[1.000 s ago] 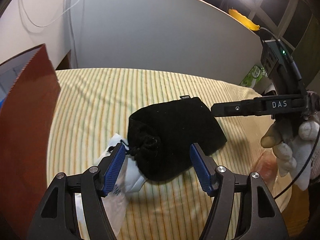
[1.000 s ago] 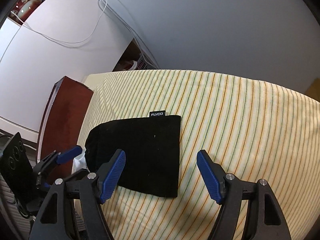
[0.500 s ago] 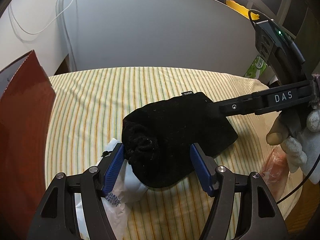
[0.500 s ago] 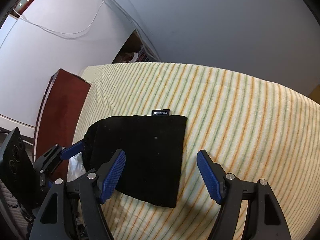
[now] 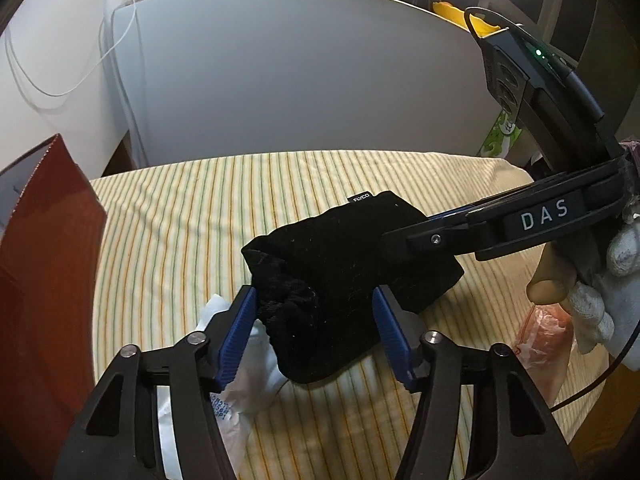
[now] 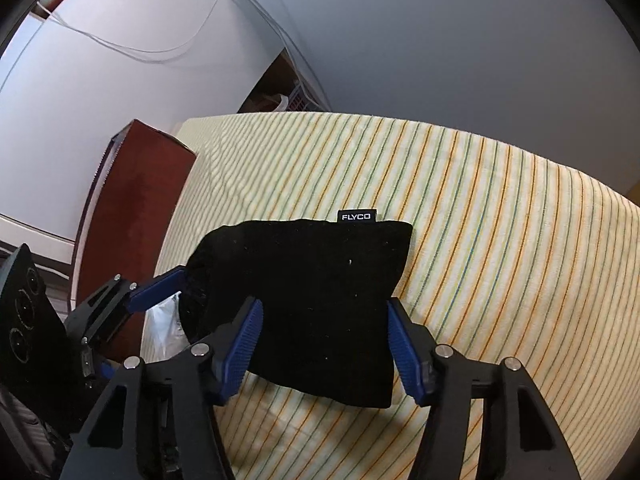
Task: Organize soft objects
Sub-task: 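Close the left tool on the pouch while the right tool grips its other edge, then carry the black pouch with both tools over the shoebox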
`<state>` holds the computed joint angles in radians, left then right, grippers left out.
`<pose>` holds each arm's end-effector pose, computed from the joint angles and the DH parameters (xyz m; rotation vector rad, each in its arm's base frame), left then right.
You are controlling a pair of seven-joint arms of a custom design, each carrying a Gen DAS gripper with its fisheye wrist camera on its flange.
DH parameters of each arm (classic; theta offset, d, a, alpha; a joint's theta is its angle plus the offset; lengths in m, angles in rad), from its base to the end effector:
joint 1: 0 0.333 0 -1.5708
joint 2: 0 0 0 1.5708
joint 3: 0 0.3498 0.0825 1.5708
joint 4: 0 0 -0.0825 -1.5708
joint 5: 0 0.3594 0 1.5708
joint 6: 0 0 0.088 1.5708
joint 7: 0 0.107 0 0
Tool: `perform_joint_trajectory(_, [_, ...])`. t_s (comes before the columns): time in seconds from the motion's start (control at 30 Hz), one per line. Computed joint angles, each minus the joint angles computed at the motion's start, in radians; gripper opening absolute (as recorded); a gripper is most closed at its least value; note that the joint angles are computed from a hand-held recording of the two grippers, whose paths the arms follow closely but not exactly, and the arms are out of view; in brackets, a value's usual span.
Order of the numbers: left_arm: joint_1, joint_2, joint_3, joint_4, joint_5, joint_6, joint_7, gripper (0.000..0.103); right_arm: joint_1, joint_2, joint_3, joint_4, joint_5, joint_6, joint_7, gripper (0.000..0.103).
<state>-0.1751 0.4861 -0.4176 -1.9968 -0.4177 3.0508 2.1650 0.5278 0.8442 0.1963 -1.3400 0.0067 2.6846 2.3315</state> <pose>0.5703 -0.3094 0.3402 -1.2234 2.5565 -0.9239 0.6206 0.4829 0.3203 -1.7131 1.9815 0.1459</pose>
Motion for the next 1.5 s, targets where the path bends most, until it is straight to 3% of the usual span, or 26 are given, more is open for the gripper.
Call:
perform_joint_trajectory(0.07, [-0.001,-0.003,-0.003,-0.006,-0.001,0.015,0.000,0.045,0.010,-0.015,-0.014,-0.019,-0.011,0.001,0.013,0.047])
perform_joint_trajectory(0.13, [0.003,0.001,-0.008,-0.007,-0.001,0.031,0.000,0.040,0.014,-0.034,-0.022,-0.046,-0.022,0.002,0.020,0.040])
perform_joint_trajectory(0.33, [-0.092,0.016,0.112,0.019,0.075,0.014,-0.082,0.040,0.019,-0.029,-0.028,-0.039,-0.042,-0.033,0.030,0.040])
perform_joint_trajectory(0.37, [-0.086,0.018,0.106,0.019,0.080,0.016,-0.084,0.040,0.019,-0.025,-0.028,-0.034,-0.043,-0.038,0.031,0.040])
perform_joint_trajectory(0.47, [-0.072,0.015,0.089,0.002,0.096,0.051,-0.083,0.023,0.023,-0.028,-0.032,-0.044,-0.049,-0.017,0.036,0.038])
perform_joint_trajectory(0.53, [-0.049,0.014,0.066,-0.004,0.094,0.065,-0.084,0.022,0.029,-0.042,-0.043,-0.065,-0.059,-0.001,0.048,0.030])
perform_joint_trajectory(0.67, [0.003,0.013,0.011,-0.017,0.086,0.079,-0.067,0.020,0.025,-0.078,-0.045,-0.135,-0.073,0.066,0.066,0.024])
perform_joint_trajectory(0.83, [0.098,-0.003,-0.095,-0.051,0.061,0.098,-0.026,0.019,0.040,-0.130,-0.068,-0.205,-0.114,0.119,0.103,0.021])
perform_joint_trajectory(1.03, [0.296,-0.033,-0.308,-0.108,0.013,0.154,0.052,0.019,0.075,-0.197,-0.106,-0.251,-0.179,0.150,0.169,0.019])
perform_joint_trajectory(1.13, [0.372,-0.046,-0.383,-0.134,0.021,0.189,0.056,0.019,0.101,-0.230,-0.130,-0.261,-0.224,0.157,0.207,0.019])
perform_joint_trajectory(1.33, [0.603,-0.061,-0.596,-0.199,0.089,0.247,0.015,0.019,0.140,-0.253,-0.152,-0.212,-0.302,0.134,0.262,0.019])
perform_joint_trajectory(1.5, [0.831,-0.061,-0.768,-0.254,0.172,0.281,-0.032,0.019,0.154,-0.197,-0.133,-0.056,-0.325,0.066,0.238,0.019])
